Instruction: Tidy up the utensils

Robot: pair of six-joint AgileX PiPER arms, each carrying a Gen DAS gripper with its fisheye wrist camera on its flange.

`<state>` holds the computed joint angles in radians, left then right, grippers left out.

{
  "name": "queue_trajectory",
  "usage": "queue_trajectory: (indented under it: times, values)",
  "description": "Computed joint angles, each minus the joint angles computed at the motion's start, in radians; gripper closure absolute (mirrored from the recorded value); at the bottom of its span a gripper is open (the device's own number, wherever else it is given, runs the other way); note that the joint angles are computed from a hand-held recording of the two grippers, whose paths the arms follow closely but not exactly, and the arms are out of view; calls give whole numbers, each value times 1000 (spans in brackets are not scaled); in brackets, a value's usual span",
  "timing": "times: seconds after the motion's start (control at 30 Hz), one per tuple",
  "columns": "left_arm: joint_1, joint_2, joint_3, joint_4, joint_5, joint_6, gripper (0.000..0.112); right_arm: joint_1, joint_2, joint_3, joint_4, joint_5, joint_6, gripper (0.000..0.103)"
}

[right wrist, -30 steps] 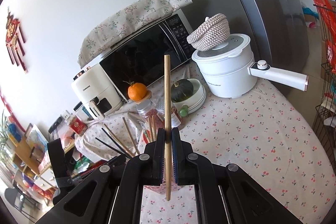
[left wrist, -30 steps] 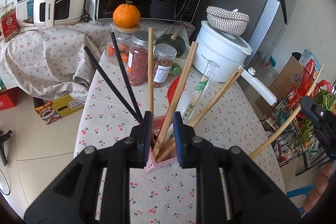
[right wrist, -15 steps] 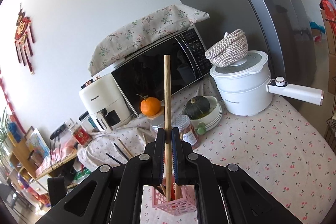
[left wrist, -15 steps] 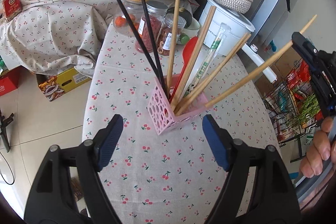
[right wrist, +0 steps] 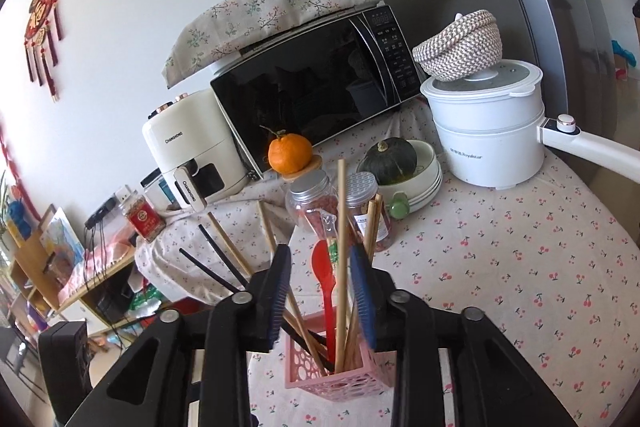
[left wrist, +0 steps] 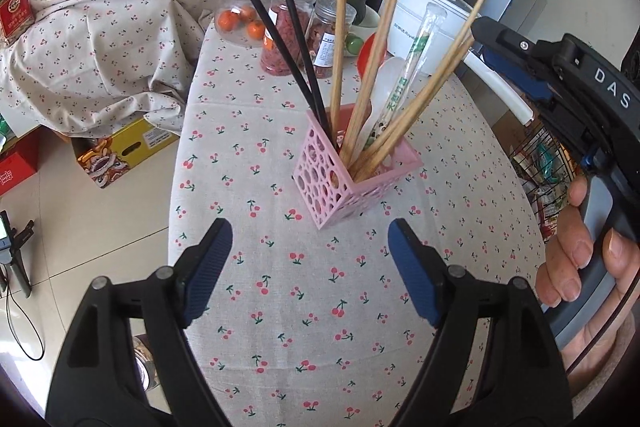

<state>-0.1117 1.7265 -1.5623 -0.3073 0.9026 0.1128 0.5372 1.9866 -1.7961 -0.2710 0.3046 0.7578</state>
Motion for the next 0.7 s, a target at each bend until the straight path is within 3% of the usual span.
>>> queue_trajectory:
  times: [0.1, 0.27, 0.37, 0.47, 0.6, 0.7]
  values:
    - [-13, -7, 5, 14, -6, -9, 30, -11, -40, 54, 1, -41, 10, 40]
    - [-47, -24, 16, 71, -22, -59, 27, -33, -117, 123, 38, -21, -33, 20]
    - [-64, -47, 36, 96, -43, -87, 24, -34, -166, 161, -62, 40, 18, 14]
    - [-94, -73, 54, 170, -67, -165, 17, 6, -206, 191, -316, 168, 156, 0]
    - [-129, -94, 63, 249, -82, -267, 10, 45, -279, 288, -488, 247, 198, 0]
    - [-158, -106, 70, 322, -91, -343, 10, 55, -321, 333, -462, 297, 140, 0]
